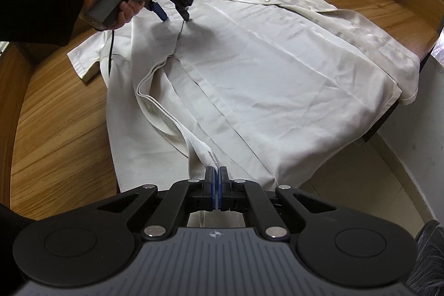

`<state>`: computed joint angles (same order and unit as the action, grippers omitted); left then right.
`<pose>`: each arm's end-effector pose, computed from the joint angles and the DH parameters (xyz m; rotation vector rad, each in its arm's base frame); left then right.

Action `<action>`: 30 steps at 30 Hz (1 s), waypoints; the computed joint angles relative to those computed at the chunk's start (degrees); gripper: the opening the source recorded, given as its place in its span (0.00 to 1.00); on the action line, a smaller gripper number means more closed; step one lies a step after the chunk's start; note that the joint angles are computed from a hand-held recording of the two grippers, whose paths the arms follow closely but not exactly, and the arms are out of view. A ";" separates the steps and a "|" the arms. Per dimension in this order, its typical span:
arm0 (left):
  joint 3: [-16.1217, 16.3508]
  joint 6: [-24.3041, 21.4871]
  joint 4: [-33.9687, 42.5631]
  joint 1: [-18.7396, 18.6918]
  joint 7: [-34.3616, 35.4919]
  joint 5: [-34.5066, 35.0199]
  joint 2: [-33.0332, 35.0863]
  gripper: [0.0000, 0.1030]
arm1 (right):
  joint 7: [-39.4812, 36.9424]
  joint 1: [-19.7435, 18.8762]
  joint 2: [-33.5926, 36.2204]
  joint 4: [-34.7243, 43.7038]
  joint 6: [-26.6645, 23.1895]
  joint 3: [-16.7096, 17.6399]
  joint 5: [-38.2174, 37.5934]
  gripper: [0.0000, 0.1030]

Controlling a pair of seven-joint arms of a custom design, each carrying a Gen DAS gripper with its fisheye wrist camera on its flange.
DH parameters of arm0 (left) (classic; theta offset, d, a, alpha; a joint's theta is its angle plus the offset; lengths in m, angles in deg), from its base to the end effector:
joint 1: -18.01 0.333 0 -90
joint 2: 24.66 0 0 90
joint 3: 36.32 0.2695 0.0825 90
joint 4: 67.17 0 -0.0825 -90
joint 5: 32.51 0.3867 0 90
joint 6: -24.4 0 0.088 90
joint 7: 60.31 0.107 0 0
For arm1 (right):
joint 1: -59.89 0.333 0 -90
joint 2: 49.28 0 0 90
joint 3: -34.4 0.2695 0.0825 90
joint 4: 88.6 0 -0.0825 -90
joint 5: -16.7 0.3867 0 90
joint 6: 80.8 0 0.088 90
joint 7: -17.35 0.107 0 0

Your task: Fold clothes

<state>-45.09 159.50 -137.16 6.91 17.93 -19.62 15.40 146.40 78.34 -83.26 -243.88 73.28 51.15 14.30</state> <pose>0.7190 -0.2238 0.3756 -1.7617 2.1710 -0.4803 0.3501 0.2412 0.4200 -1.8091 1.8764 -0.3641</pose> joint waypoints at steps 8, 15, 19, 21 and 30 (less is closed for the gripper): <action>0.19 1.49 0.89 1.75 -9.82 -2.46 -1.95 0.06 | 0.18 -2.32 -0.22 0.07 -1.22 0.14 -1.91 0.02; -0.69 -2.71 13.35 1.62 -7.83 -5.05 3.92 0.06 | 1.94 -8.89 0.73 2.29 -2.78 0.89 -9.00 0.02; -0.12 -5.28 19.94 0.54 -7.64 -5.05 8.17 0.06 | 1.85 -12.78 3.86 4.85 -2.10 0.27 -13.55 0.02; 0.07 -6.01 21.76 0.20 -7.46 -5.07 9.46 0.06 | 1.72 -14.24 5.82 6.33 -1.56 -0.25 -15.66 0.02; -1.47 -5.22 15.25 2.29 -2.15 -7.44 5.39 0.37 | 3.14 -15.38 11.20 10.85 -3.11 -2.08 -22.27 0.04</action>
<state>-46.56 154.28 -121.91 9.20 15.77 -27.05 20.78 149.54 62.97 -72.06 -233.03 70.17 49.06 -7.98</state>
